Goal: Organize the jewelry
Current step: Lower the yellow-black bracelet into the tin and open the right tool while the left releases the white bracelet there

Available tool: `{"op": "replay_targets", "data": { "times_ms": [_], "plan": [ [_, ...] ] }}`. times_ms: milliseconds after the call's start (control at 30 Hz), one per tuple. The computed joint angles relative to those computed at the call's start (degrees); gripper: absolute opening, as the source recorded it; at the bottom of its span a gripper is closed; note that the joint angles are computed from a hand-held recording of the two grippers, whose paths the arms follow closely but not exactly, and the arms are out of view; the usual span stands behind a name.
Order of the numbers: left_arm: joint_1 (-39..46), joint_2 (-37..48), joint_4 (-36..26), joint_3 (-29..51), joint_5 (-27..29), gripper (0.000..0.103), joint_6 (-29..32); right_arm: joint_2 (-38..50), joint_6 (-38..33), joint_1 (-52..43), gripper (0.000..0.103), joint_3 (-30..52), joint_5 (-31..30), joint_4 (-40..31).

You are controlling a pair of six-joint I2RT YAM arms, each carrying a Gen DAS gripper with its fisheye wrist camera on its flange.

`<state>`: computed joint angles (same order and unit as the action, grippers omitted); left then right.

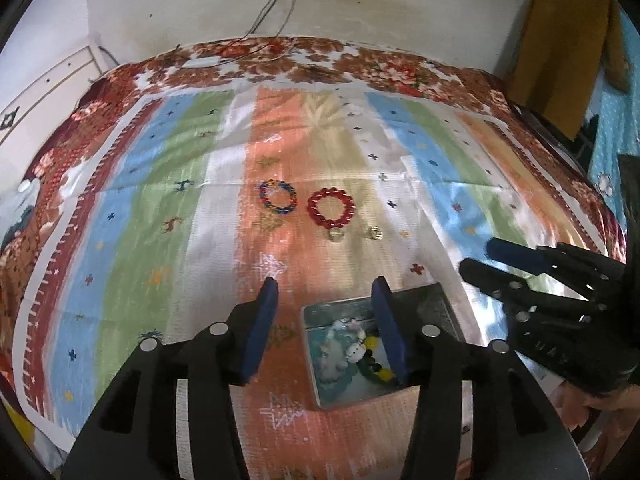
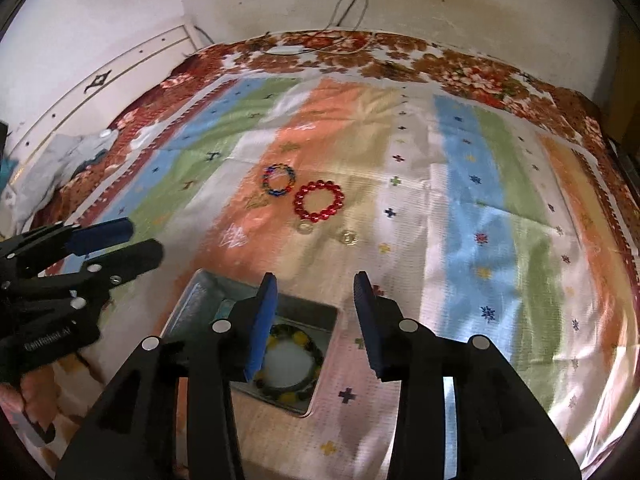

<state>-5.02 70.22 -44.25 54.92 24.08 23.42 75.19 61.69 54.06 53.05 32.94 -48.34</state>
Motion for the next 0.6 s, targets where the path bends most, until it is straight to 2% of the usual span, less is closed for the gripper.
{"op": "replay_targets", "data": {
  "times_ms": [33,200,300,600],
  "plan": [
    [0.13,0.42,0.35,0.16,-0.31,0.053,-0.04,-0.17,0.03,-0.4,0.046,-0.32,-0.12,0.12],
    [-0.02,1.66,1.59,0.69,-1.81,0.065,-0.82,-0.34,-0.8,-2.38,0.05,-1.4,-0.75,0.76],
    [-0.42,1.54,2.77,0.55,-2.72,0.073,-1.18,0.4,-1.44,-2.64,0.058,-1.03,0.31,0.1],
    [1.27,6.99,0.94,4.62,0.33,0.088,-2.25,-0.27,-3.52,-4.51,0.071,-1.71,1.39,1.34]
  ]
}}
